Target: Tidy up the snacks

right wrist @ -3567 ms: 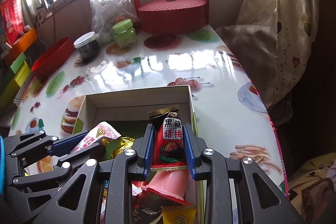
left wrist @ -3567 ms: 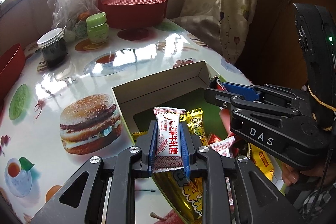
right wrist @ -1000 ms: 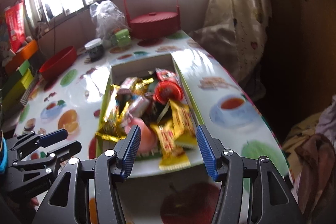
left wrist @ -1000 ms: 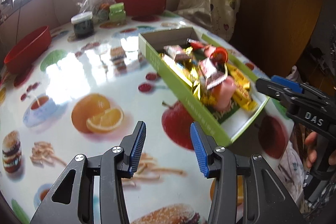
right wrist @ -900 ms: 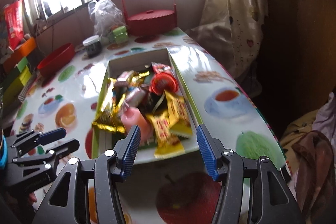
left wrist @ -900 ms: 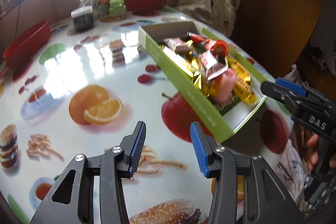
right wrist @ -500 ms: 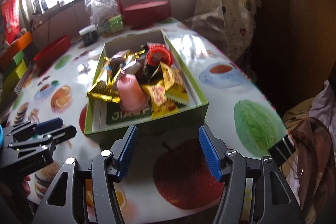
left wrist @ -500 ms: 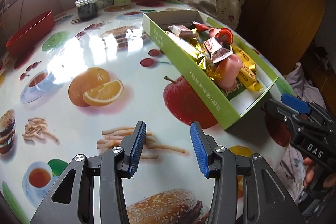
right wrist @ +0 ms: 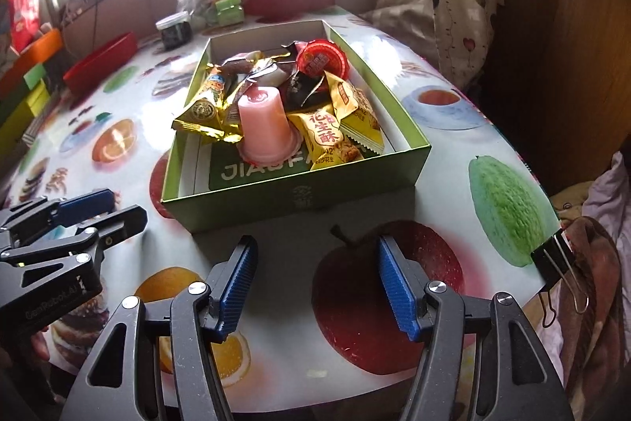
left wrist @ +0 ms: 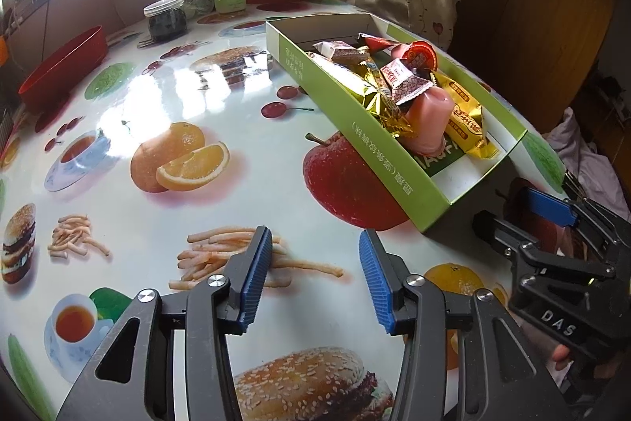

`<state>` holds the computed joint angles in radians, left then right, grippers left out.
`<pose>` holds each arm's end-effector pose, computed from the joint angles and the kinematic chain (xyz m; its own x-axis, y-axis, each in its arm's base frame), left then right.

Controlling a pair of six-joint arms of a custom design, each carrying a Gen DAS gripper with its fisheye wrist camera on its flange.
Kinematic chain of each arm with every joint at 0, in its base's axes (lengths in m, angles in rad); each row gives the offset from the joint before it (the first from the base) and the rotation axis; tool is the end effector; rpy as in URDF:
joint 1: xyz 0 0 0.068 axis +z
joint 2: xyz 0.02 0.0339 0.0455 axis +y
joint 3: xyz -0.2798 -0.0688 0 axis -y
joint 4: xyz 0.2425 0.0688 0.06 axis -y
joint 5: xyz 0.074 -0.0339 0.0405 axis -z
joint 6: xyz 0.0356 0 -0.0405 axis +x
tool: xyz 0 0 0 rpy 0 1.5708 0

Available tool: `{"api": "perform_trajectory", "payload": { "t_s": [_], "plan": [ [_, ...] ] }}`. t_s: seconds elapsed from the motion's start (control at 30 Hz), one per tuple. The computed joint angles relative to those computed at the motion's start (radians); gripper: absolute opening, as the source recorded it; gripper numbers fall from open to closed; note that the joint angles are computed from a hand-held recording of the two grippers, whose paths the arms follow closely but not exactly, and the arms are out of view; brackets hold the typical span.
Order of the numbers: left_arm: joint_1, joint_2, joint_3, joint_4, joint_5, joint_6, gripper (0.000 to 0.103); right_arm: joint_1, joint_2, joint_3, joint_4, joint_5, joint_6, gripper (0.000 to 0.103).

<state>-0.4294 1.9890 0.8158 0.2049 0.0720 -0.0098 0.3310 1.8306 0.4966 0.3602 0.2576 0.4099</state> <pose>0.3125 -0.1459 0.0786 -0.7535 0.3343 -0.5661 0.4449 0.8932 -0.0648 0.2564 0.0785 0.0726 -0.7886 0.1365 -0.5996 0.1477 0.9886 0.0308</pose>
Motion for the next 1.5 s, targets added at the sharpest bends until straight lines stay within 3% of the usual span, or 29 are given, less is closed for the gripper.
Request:
{"api": "perform_trajectory", "payload": {
  "t_s": [1.5],
  "plan": [
    [-0.027, -0.002, -0.014, 0.027, -0.056, -0.008, 0.051, 0.02, 0.01, -0.017, 0.037, 0.034, 0.026, 0.065]
  ]
}}
